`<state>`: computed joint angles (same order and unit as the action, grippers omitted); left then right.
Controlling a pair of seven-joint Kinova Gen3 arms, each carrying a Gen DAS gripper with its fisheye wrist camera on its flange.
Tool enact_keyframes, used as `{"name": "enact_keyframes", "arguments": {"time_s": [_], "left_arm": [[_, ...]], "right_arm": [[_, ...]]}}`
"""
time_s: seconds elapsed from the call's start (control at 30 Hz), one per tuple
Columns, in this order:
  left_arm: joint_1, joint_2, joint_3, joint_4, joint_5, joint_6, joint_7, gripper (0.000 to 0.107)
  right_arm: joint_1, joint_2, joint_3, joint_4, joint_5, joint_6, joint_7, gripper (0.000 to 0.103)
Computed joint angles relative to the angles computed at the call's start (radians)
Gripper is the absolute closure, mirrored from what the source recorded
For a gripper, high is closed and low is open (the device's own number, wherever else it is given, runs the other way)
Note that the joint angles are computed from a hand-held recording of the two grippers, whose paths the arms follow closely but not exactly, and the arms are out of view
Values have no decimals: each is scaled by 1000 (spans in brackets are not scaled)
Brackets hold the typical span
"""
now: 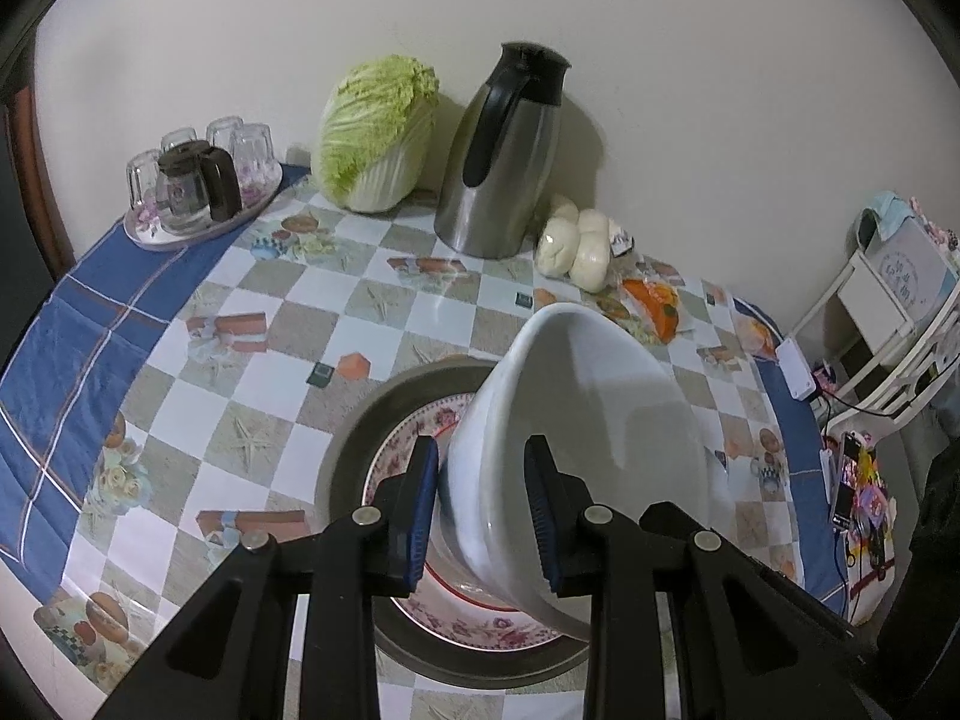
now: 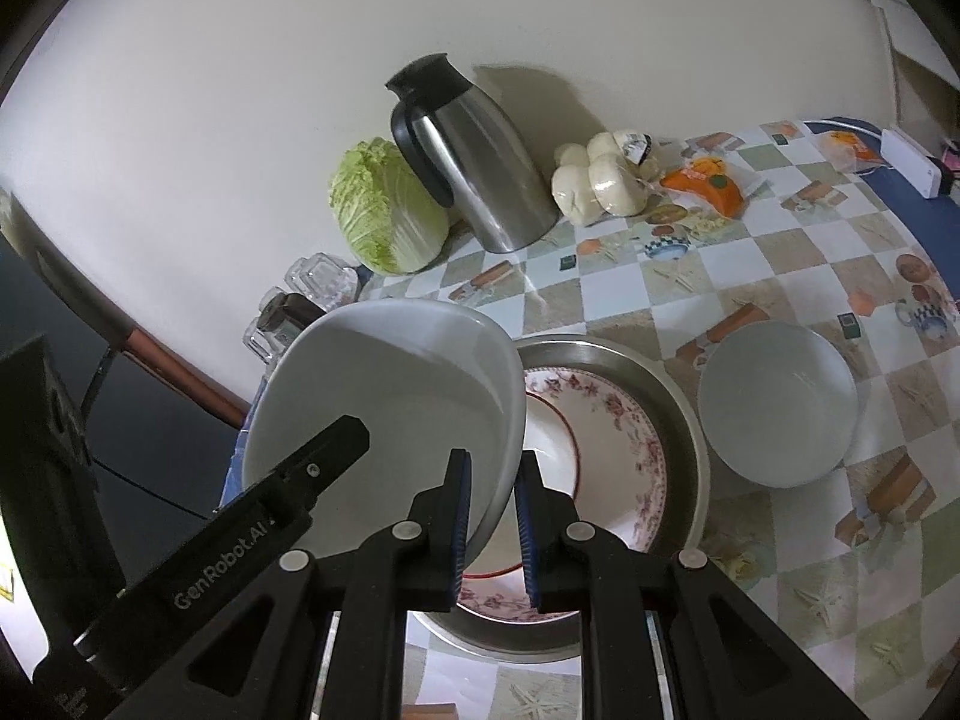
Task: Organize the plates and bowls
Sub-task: 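Lower the white square bowl into the red-rimmed bowl with both grippers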
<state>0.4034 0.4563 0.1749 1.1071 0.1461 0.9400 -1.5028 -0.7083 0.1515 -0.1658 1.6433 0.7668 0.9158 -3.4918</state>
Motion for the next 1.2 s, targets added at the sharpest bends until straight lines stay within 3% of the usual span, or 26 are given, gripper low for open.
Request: {"name": "enact_keyframes", "arguments": {"time_s": [0.6,1.2], "left_arm": [[-8,56,-2,-58,12,91,3,78],[22,91,-10,-94,-4,132,2,77]], "right_arm": [[13,32,21,-29,-89,-7,78,86],[23,25,26,-15,-99,-3,62,86]]}}
